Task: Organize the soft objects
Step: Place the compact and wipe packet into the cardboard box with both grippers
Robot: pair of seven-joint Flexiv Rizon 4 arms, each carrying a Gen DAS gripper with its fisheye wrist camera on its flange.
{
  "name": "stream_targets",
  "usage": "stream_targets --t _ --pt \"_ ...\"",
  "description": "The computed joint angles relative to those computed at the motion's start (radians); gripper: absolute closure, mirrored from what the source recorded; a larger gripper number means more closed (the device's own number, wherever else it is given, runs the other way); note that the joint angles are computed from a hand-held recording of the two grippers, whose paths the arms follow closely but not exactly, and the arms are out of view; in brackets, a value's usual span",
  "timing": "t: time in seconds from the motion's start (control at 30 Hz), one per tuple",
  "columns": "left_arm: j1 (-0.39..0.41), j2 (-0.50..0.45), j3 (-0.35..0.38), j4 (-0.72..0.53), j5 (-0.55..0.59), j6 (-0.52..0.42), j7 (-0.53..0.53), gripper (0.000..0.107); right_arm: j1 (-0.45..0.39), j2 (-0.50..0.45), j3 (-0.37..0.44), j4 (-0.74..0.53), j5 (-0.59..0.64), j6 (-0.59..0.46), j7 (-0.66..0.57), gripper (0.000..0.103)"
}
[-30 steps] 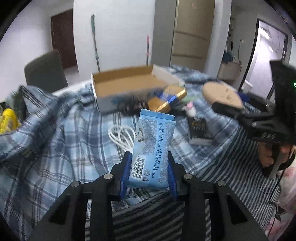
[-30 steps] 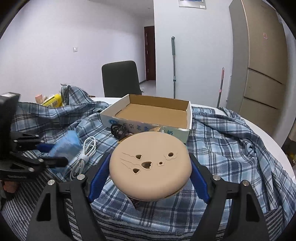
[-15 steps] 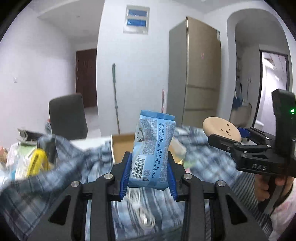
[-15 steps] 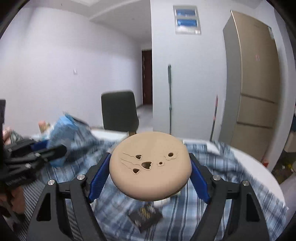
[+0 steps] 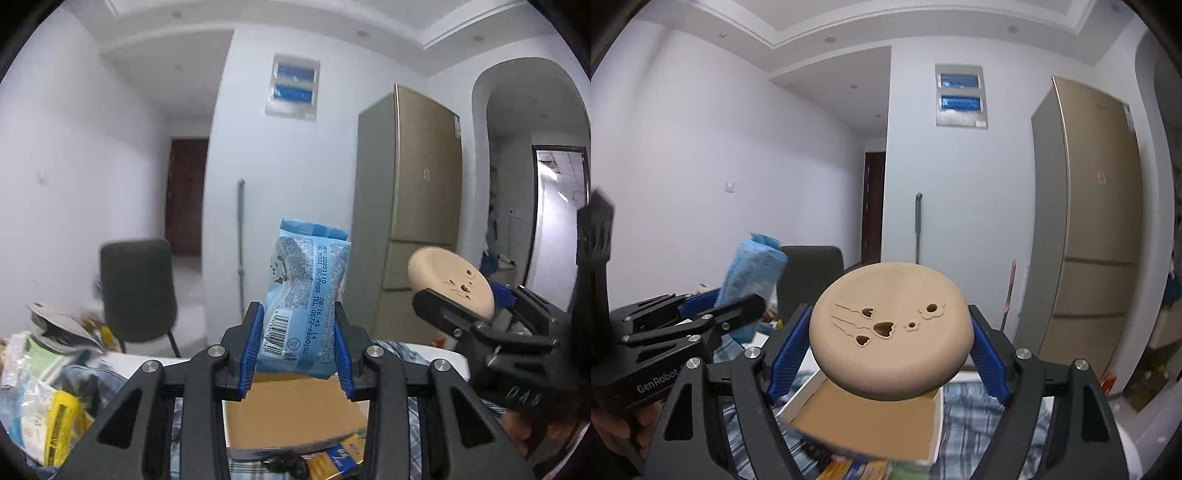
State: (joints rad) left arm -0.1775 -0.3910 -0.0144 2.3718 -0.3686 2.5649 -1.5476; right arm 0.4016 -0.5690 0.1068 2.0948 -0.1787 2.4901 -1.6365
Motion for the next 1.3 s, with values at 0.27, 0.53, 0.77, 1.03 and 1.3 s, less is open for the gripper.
stream_targets --t 0.27,0.53,0.77,1.03,1.3 --pt "0.03 -0.053 0.005 -0.092 -0.013 -0.028 0.026 0.069 -0.013 -0.027 0.004 -0.049 -0.037 -0.042 0.043 0.024" --pt "0.059 -0.138 0.005 -0.162 -0.006 -0.143 0.049 0.069 0.004 -0.083 -0.021 -0.102 -0.034 -0.178 0.06 0.024" --pt "0.111 -0.18 -0.005 -0.239 0.048 -0.412 0.054 0.069 0.046 -0.155 -0.071 -0.17 -0.018 -0.332 0.088 0.024" --pt "0.085 -0.239 0.041 -0.284 0.009 -0.551 0.059 0.069 -0.043 -0.217 -0.002 -0.248 -0.126 -0.553 0.153 0.024" --pt "0.093 -0.25 0.047 -0.291 0.04 -0.573 0.024 0.069 -0.124 -0.252 0.08 -0.3 -0.199 -0.623 0.19 0.024"
